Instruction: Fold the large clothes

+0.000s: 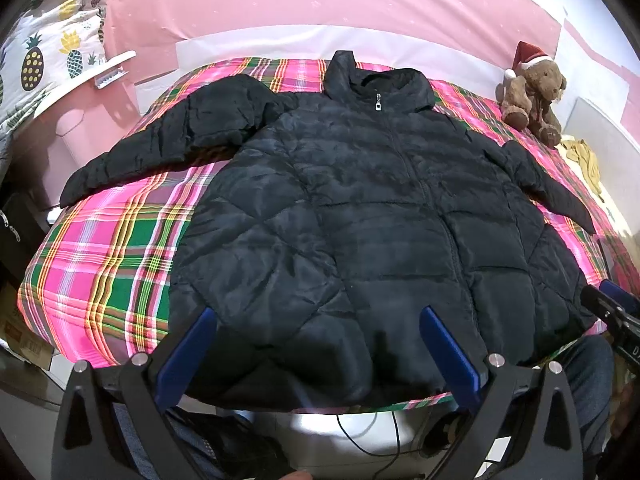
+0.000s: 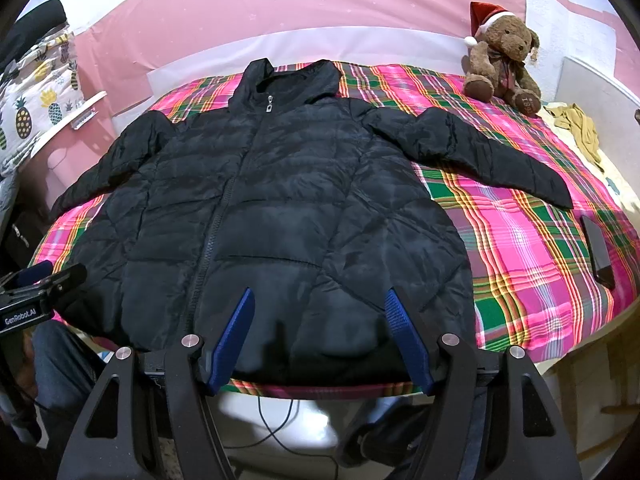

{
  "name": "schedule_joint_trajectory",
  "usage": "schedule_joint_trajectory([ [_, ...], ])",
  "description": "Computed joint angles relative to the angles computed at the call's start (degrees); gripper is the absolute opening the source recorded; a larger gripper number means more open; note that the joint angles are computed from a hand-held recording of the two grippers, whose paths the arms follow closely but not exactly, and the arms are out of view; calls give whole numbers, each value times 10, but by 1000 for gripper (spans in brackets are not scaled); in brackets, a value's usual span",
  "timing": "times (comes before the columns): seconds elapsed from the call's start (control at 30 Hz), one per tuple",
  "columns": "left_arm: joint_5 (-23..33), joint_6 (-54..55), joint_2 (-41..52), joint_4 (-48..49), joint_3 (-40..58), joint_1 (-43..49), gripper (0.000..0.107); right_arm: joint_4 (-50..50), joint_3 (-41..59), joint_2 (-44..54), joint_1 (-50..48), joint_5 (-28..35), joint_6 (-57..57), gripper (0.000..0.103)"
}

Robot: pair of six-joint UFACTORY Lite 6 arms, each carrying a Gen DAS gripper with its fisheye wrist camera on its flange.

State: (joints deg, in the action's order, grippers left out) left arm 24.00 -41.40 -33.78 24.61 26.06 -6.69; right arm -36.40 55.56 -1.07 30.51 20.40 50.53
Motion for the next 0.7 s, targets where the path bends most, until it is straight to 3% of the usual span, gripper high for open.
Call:
schedule_joint_trajectory([
  [0.7, -3, -28, -6, 13, -15, -16, 103, 3, -3, -1, 0, 0, -4, 68],
])
